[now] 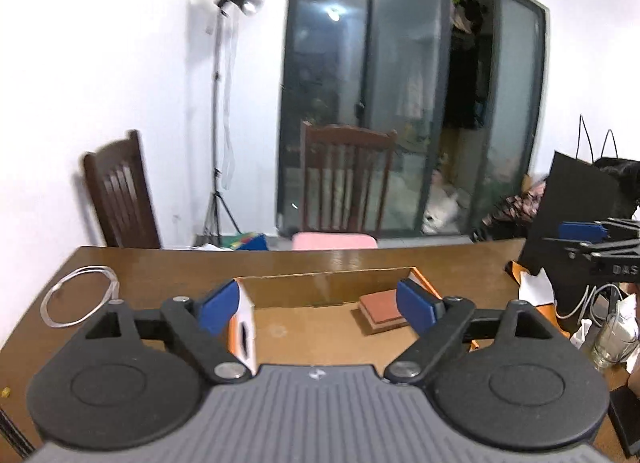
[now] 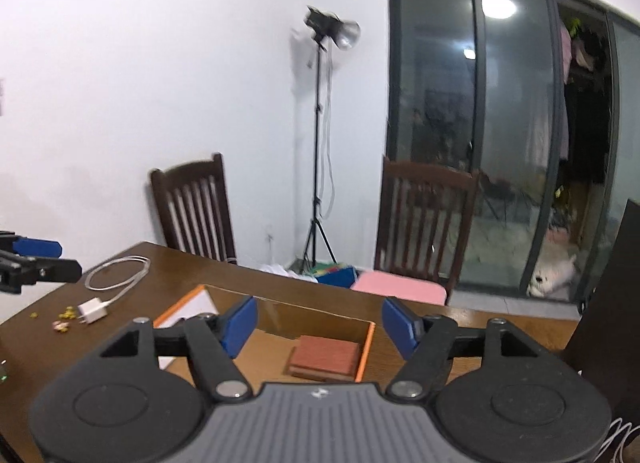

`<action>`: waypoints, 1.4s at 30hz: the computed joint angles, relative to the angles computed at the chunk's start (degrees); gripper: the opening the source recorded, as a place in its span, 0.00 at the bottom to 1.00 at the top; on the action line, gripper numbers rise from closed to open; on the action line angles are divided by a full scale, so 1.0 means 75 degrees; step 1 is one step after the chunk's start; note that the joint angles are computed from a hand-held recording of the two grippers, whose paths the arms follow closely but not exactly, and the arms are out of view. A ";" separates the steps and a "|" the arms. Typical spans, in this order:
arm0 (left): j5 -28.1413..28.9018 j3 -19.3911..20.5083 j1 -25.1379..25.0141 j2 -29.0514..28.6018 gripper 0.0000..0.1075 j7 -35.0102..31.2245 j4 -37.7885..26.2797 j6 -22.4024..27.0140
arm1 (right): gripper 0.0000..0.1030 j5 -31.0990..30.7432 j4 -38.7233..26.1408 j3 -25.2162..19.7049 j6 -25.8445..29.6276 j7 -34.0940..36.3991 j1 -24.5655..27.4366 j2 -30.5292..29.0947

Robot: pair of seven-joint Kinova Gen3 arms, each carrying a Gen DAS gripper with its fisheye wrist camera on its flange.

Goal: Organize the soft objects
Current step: 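Open both grippers to release the sponge inside the box, then move both grippers back over the white round foam cylinder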

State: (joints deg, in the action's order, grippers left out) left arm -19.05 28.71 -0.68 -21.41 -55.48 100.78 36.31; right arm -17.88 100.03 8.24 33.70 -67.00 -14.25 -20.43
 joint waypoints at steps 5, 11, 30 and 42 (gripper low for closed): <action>-0.0968 0.0723 -0.0681 -0.1770 0.88 0.1553 0.1458 -0.0225 | 0.76 0.0448 0.1414 0.0077 -0.0664 -0.0217 -0.0805 -0.1482; -0.1122 0.1774 -0.0679 -0.3893 0.93 0.3417 0.2982 0.0083 | 0.88 0.0446 0.3538 -0.0700 -0.1298 -0.0179 -0.0626 -0.3565; 0.2353 0.2131 -0.1159 -0.4142 0.94 0.0890 0.4006 -0.1144 | 0.84 0.0909 0.5407 -0.1715 -0.1512 -0.2700 -0.0205 -0.3991; 0.3533 0.2430 -0.2068 -0.2956 0.72 -0.0446 0.4051 -0.2477 | 0.58 0.1108 0.5375 -0.0688 -0.2545 -0.3151 -0.1329 -0.2873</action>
